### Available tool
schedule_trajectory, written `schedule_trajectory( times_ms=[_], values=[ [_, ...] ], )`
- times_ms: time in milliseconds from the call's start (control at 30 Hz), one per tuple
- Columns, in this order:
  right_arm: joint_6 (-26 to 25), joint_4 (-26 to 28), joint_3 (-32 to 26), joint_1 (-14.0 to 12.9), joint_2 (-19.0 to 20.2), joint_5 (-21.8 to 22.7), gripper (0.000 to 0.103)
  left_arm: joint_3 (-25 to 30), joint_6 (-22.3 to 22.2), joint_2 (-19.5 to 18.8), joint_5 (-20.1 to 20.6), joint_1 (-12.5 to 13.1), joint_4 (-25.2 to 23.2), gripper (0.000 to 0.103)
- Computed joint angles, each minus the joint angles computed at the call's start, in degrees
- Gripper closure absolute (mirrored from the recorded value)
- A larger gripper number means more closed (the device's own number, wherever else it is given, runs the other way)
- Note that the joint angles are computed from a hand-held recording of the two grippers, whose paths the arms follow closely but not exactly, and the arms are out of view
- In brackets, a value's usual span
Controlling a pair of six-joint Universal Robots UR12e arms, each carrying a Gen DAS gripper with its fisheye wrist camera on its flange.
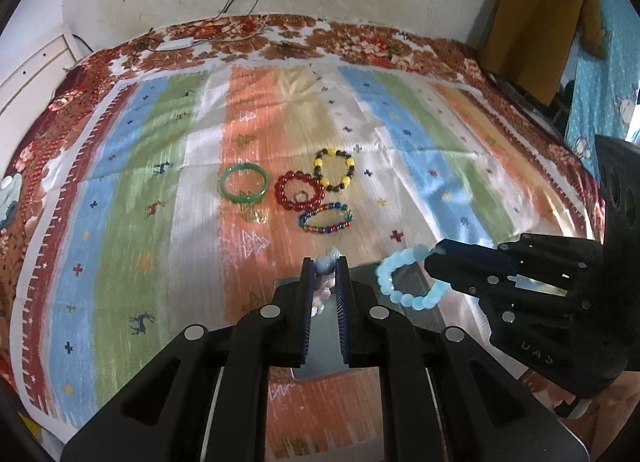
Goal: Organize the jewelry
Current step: 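Open both grippers to drop the bracelets into the tin box, then move the left tool to the gold earrings while the right nears the multicolor bracelet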
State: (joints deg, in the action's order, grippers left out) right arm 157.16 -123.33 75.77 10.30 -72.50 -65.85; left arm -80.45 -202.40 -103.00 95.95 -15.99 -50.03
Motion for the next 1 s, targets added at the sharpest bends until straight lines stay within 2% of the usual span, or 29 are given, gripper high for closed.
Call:
schedule_trajectory(
  times_ms=[33,100,167,333,533,667,767,1000],
  values=[
    [0.20,-0.31,0.11,0.01,-0.05,-0.26,0.077,0.18,-0.27,-0.09,0.54,-0.07,-0.54,0.078],
    [0.81,-2.01,0.53,-0.01,-0.28,-0.82,0.067,0.31,-0.74,-0.18,2.09,-0.15,-0.61,0.072],
    [1.45,-3.42,0.73,-0.03,-0.33,-1.62,0.066,0.20,-1.30,-0.12,2.61,0.00,-0.60,0.072],
    [3.08,-3.80,-0.25,0.11,0.75,-4.59,0.063,0.84,-2.21,-0.73,4.11,0.53,-1.94,0.061],
    [4.77,-3.27,-2.56,0.15,2.70,-6.64,0.060,2.98,-3.33,-2.28,5.32,1.80,-3.93,0.054],
    [5.49,-2.95,-4.26,0.38,4.09,-7.82,0.057,4.75,-3.09,-3.68,5.90,2.47,-6.29,0.054],
    [5.96,-2.01,-5.96,0.58,5.50,-9.19,0.054,5.86,-3.26,-4.66,4.78,3.16,-8.37,0.054],
    [5.91,2.01,-10.03,0.98,8.56,-10.92,0.050,9.09,-2.37,-7.55,4.56,4.08,-12.64,0.052]
  ],
)
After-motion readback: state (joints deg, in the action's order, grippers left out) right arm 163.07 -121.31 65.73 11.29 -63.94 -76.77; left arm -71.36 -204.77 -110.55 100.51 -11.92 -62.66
